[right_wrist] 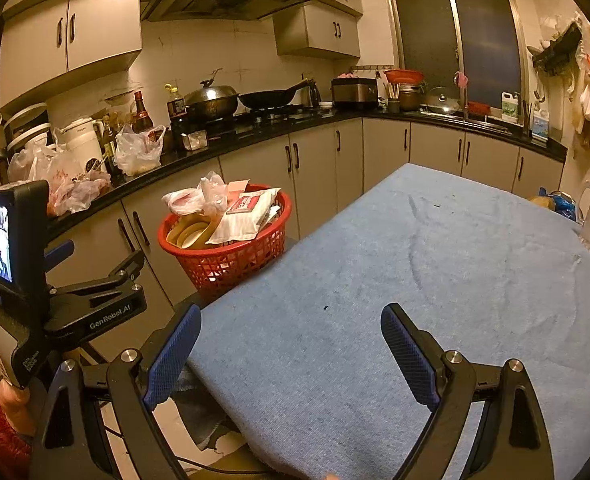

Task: Collect trash

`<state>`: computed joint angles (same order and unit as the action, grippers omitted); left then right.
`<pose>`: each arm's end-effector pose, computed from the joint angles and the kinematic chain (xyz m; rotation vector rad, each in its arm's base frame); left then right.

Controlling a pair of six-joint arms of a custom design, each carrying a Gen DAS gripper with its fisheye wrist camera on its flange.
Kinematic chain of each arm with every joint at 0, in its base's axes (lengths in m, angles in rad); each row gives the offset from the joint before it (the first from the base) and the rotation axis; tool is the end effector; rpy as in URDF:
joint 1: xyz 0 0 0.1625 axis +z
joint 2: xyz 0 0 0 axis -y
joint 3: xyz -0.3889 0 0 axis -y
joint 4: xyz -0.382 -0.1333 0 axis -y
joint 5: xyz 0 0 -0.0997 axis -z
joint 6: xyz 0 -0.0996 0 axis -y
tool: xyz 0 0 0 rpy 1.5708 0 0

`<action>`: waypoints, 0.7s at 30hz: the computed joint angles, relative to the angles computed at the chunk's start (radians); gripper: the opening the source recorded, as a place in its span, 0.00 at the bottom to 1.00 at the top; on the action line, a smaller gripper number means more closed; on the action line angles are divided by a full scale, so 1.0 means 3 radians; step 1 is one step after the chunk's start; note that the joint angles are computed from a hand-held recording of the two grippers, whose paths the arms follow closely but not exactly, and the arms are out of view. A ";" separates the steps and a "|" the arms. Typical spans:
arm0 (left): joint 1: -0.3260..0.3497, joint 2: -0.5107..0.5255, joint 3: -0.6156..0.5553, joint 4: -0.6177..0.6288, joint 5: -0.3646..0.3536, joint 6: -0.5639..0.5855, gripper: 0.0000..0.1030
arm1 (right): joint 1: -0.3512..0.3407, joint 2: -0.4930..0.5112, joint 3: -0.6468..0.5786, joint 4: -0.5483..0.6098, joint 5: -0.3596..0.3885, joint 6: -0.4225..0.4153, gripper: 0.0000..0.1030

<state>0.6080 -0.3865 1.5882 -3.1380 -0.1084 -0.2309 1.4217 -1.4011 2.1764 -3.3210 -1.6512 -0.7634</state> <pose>-0.3557 -0.5306 -0.0216 0.3646 1.7837 -1.1801 0.0531 -0.4900 0.3052 0.6821 -2.3210 1.1081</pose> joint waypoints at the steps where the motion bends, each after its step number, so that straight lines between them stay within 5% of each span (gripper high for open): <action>1: 0.0000 0.0000 0.0002 -0.0008 0.0002 -0.0001 0.98 | 0.0003 0.0003 -0.0003 0.0014 -0.0002 -0.0005 0.92; 21: -0.0060 -0.0020 0.0098 -0.0112 -0.0043 -0.0002 0.98 | -0.0020 0.0009 -0.0025 0.0086 -0.0005 0.0046 0.92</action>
<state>0.5899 -0.3924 1.6175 -3.1716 -0.1213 -0.2316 1.4156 -1.3984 2.1690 -3.2951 -1.6527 -0.7495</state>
